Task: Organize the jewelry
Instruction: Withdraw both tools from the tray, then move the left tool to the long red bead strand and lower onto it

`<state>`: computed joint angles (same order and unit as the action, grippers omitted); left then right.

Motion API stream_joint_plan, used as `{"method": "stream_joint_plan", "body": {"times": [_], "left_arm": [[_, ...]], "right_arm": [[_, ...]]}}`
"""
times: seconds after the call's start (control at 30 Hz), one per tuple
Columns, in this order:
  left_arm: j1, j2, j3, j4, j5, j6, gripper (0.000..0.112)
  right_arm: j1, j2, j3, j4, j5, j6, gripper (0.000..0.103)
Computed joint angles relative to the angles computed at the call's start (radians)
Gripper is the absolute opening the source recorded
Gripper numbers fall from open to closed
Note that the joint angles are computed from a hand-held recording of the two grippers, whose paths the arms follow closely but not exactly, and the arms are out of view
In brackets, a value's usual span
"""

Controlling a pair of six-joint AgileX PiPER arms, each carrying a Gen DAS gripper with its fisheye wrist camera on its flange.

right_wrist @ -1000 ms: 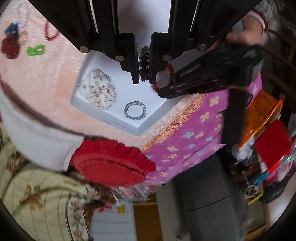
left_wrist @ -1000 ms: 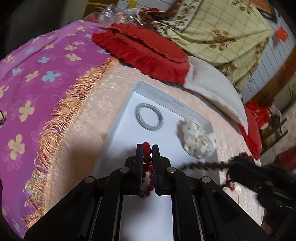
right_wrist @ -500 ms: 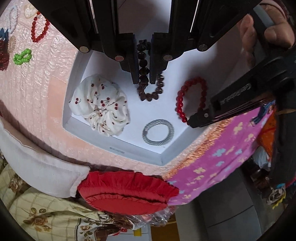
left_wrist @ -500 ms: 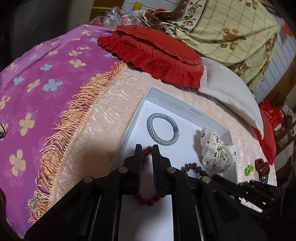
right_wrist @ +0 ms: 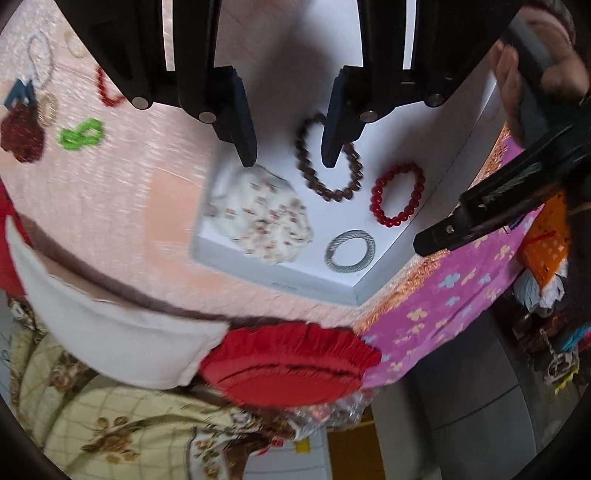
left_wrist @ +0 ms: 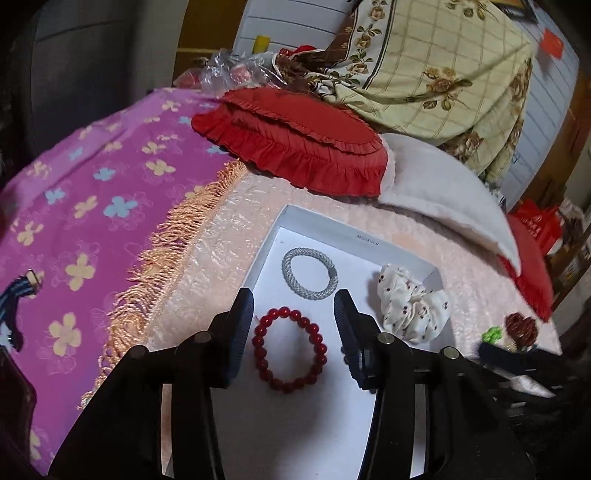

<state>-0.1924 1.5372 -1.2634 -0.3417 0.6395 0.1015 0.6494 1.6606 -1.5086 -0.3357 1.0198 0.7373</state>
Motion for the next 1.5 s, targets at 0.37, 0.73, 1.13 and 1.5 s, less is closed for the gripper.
{"method": "stream_joint_plan", "body": {"times": [0.37, 0.73, 1.13, 1.5], "left_arm": [[-0.186, -0.218, 0.166, 0.246, -0.084, -0.176, 0.045], [-0.231, -0.213, 0.179, 0.249, -0.111, -0.219, 0.045], [-0.233, -0.237, 0.17, 0.18, -0.096, -0.169, 0.045], [-0.454, -0.337, 0.212, 0.027, 0.006, -0.159, 0.045]], "right_arm": [[-0.135, -0.47, 0.495, -0.059, 0.084, 0.103, 0.037], [-0.378, -0.367, 0.556, 0.084, -0.123, -0.059, 0.028], [-0.131, -0.451, 0.613, 0.081, -0.058, -0.032, 0.007], [0.281, -0.855, 0.81, -0.051, 0.196, 0.447, 0.026]]}}
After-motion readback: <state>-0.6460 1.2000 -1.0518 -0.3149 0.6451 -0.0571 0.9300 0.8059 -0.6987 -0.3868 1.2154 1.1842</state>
